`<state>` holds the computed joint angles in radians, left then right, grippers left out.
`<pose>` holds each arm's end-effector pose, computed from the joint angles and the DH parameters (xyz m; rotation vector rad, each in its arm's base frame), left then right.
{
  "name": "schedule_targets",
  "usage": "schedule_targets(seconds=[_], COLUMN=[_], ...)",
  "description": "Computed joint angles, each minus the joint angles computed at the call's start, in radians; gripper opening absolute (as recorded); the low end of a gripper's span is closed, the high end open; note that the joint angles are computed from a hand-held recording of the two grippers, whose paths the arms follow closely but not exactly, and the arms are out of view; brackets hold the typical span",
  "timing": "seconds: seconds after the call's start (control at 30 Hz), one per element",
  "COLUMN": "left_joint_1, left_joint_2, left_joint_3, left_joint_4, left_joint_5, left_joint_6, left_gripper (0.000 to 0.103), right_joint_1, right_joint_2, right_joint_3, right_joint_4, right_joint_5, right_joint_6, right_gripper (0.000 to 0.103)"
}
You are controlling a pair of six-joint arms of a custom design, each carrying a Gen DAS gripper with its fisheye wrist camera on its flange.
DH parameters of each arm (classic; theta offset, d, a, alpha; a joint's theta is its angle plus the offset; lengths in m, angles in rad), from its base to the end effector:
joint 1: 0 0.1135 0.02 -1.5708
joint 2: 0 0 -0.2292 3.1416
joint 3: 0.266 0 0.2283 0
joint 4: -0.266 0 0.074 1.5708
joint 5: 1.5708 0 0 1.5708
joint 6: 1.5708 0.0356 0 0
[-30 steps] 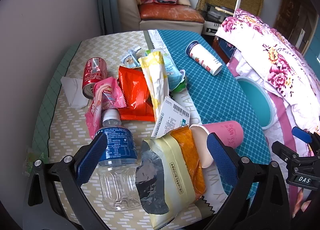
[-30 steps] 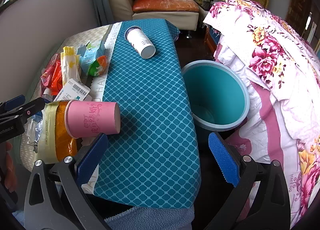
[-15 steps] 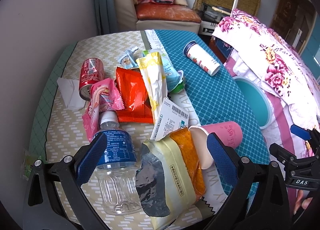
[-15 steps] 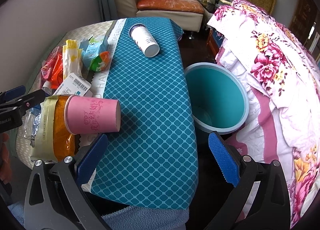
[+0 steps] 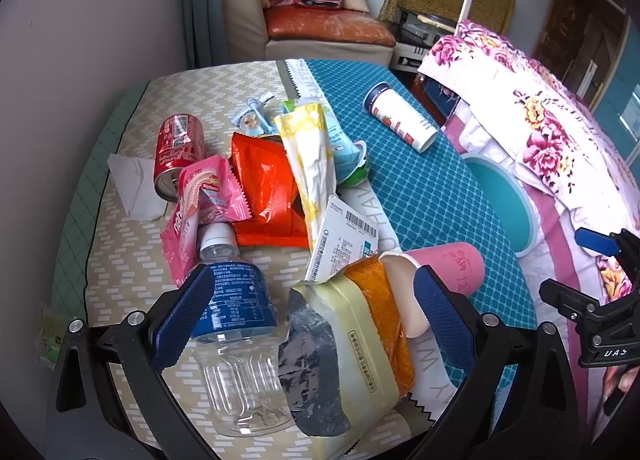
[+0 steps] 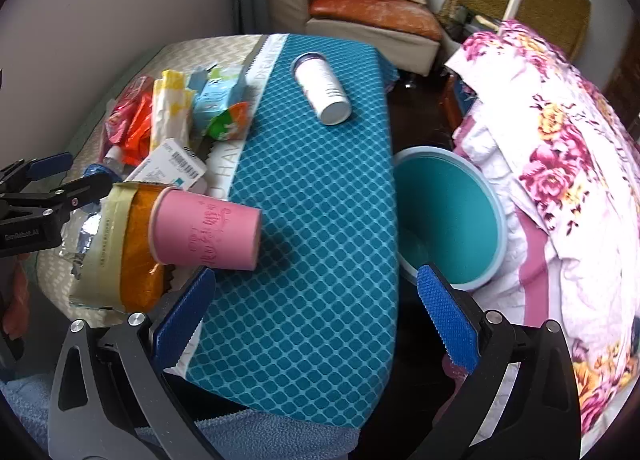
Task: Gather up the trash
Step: 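Grasp the pink paper cup with right gripper while left gripper grasps the water bottle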
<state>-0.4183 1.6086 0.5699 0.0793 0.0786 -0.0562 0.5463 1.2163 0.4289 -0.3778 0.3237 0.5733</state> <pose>0.2319 -0.1061 0.0935 0.4904 2.5031 -0.2867 0.1605 0.0843 0.1157 0.1238 2.6275 -0.0767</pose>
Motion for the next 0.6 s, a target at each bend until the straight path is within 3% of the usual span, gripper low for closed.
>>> schedule_targets(seconds=[0.33, 0.6], left_joint_1=[0.121, 0.328], left_joint_2=[0.032, 0.108], left_joint_3=[0.016, 0.077], left_joint_4=[-0.011, -0.068], left_joint_5=[0.069, 0.135], left_joint_6=[0.052, 0.153], left_gripper=[0.099, 0.099], right_joint_1=[0.057, 0.075], right_joint_2=[0.25, 0.487], right_joint_3=[0.172, 0.354], right_joint_4=[0.021, 0.027], right_joint_5=[-0.043, -0.084], right_joint_6=[-0.208, -0.489], right_gripper=[0.097, 0.097])
